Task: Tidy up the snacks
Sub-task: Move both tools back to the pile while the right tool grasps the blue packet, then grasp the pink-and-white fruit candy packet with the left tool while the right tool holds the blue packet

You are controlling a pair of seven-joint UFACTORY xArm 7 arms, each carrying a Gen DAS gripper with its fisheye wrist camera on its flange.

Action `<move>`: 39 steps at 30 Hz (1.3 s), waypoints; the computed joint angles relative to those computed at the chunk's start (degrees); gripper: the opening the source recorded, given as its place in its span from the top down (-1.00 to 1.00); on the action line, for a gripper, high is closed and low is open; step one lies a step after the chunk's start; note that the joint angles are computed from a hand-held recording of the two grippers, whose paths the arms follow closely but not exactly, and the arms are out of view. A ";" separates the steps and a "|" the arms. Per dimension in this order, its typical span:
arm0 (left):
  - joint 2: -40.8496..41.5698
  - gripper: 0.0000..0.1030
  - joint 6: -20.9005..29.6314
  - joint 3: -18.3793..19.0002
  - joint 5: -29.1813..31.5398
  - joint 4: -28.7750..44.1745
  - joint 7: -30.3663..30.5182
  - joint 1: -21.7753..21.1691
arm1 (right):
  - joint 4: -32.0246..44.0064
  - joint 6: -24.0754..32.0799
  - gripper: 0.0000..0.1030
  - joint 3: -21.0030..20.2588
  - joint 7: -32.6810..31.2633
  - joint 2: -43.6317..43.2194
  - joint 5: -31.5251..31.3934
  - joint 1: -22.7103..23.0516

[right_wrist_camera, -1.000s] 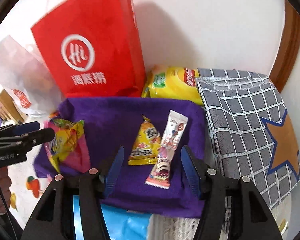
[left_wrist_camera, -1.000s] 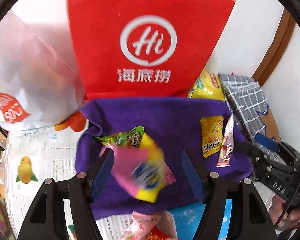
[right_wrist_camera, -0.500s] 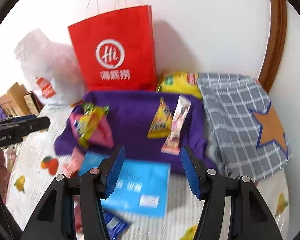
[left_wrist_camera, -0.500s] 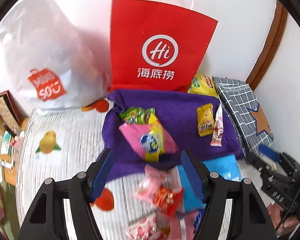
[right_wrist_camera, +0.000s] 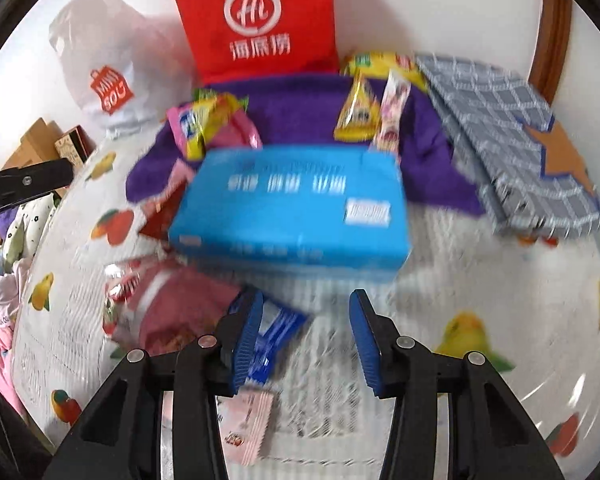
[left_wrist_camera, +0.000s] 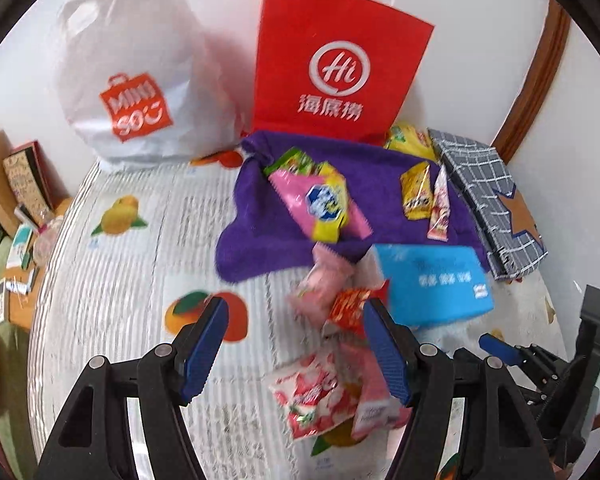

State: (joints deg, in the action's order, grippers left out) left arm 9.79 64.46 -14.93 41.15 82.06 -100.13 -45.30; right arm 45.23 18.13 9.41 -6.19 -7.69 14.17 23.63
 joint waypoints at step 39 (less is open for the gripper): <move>3.26 -0.31 -16.19 0.57 -6.42 -8.99 -4.66 0.99 | -7.15 -10.91 0.26 -3.97 -13.60 1.38 6.69 1.09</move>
State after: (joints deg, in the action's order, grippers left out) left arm 13.05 48.27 -14.36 34.74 73.07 -104.78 -44.31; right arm 38.08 7.22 5.43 -19.79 -6.31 20.86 24.72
